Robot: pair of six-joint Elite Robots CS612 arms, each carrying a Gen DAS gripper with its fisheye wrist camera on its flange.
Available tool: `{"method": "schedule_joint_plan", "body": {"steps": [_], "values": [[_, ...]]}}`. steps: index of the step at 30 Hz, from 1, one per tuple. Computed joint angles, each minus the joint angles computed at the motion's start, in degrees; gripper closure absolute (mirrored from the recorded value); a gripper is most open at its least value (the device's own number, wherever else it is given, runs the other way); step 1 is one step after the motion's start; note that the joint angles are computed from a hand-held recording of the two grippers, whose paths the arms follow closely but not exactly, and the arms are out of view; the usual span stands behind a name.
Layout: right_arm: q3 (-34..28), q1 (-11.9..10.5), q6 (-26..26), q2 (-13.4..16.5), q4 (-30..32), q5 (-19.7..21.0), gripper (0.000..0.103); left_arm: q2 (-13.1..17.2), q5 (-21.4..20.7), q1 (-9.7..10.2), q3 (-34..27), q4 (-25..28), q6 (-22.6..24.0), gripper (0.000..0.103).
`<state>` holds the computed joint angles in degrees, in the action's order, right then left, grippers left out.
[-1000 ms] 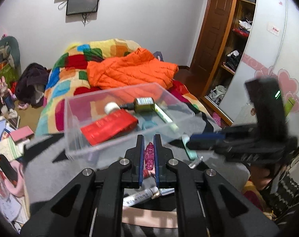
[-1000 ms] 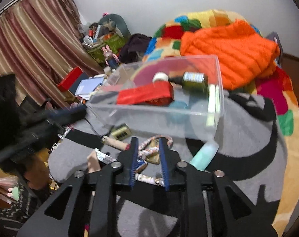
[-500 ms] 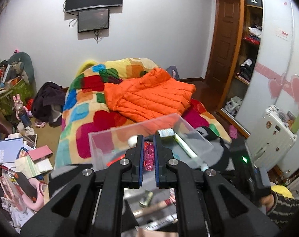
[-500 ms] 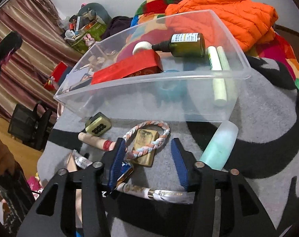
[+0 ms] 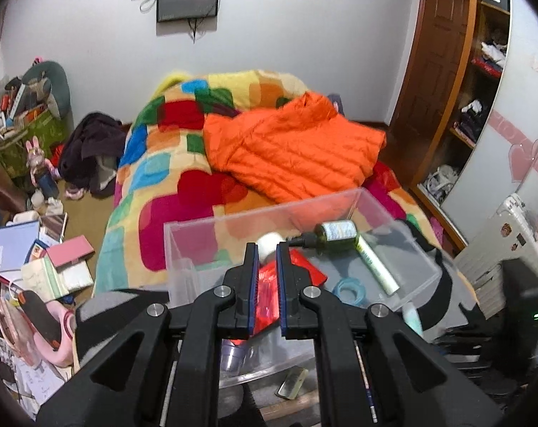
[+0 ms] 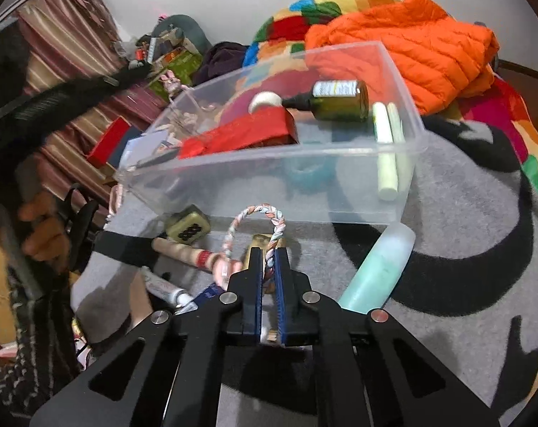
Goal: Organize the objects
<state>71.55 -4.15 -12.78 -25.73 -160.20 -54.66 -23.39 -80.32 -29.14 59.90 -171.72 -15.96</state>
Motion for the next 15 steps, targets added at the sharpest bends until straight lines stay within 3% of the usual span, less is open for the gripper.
{"method": "schedule_joint_plan", "body": {"steps": [6, 9, 14, 15], "values": [[2.3, -0.3, -1.2, -1.9, -4.4, 2.2, 0.097, 0.8, -2.1, 0.33, -0.9, 3.8, -0.5, 0.091], [3.2, -0.5, -1.0, -2.8, -7.1, 3.4, 0.097, 0.6, -2.7, 0.42, -0.4, 4.0, -0.9, 0.080], [2.9, -0.3, 0.8, -3.2, -12.4, 2.3, 0.097, -0.8, -1.9, 0.26, 3.0, 0.2, -1.3, 0.049], [2.5, -0.2, 1.3, -3.1, -13.0, 2.0, 0.097, -1.0, -1.6, 0.22, 3.3, -0.3, -1.3, 0.048]]}}
